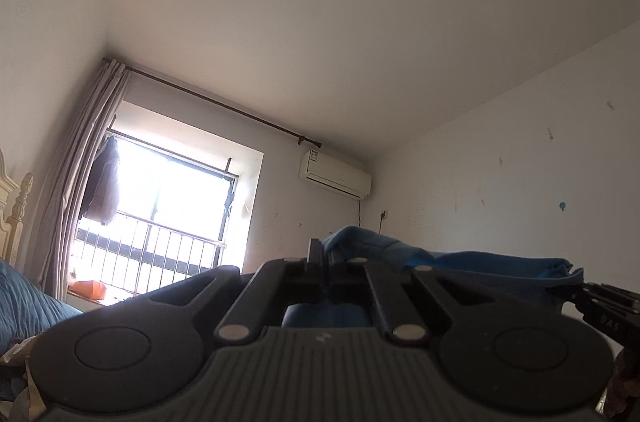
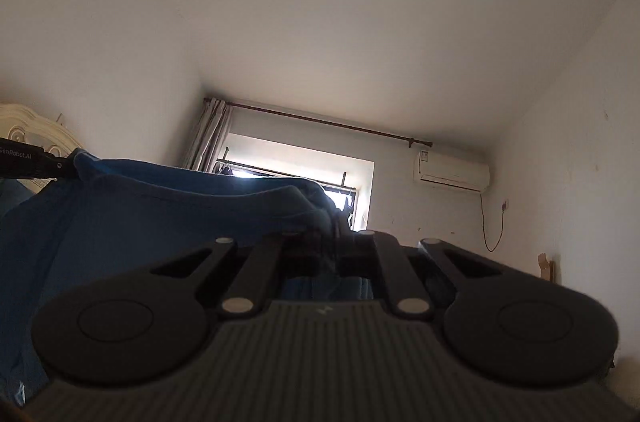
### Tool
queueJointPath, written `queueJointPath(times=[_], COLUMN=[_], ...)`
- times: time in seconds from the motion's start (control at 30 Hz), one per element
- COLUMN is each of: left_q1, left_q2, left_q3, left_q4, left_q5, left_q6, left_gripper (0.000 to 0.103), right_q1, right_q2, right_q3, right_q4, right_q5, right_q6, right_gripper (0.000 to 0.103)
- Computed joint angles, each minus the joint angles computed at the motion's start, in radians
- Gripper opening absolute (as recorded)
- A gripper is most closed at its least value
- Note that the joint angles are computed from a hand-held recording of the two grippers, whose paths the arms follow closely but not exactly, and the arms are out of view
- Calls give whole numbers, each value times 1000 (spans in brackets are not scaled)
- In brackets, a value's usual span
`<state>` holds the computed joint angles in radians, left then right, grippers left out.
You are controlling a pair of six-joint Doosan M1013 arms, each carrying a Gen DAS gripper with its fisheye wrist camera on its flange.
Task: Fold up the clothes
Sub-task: 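Regrasp the shirt with the right gripper and lift it high with both grippers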
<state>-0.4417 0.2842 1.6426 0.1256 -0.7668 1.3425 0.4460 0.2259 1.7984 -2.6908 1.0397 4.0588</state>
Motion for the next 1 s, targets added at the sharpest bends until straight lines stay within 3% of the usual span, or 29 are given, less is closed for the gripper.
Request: queueJointPath(times=[0.1, 0.3, 0.5, 0.7, 0.83, 0.93, 1.0], left_q1=[4, -1, 12, 30, 23, 24, 34], left_q2=[-21, -13, 68, 214, 346, 457, 523], left_q3=[40, 64, -44, -270, -454, -605, -672], left_q4=[21, -23, -92, -227, -526, -916, -1178], left_q5=[-14, 1, 82, 236, 343, 468, 528], left_q6=[-33, 26, 91, 261, 602, 994, 1250], left_gripper=[3, 3, 3, 3, 4, 5, 11], right_q1=[-7, -24, -89, -169, -192, -202, -213], right_q2=[-6, 19, 89, 220, 341, 450, 528], right_q3=[27, 41, -54, -249, -430, -595, -699], right_q4=[-8, 11, -26, -56, 41, 241, 461], right_q5=[-9, -35, -136, -296, -452, -606, -699], right_q6=[22, 63, 105, 121, 14, -167, -369], right_gripper=[4, 4, 4, 4, 4, 4, 4])
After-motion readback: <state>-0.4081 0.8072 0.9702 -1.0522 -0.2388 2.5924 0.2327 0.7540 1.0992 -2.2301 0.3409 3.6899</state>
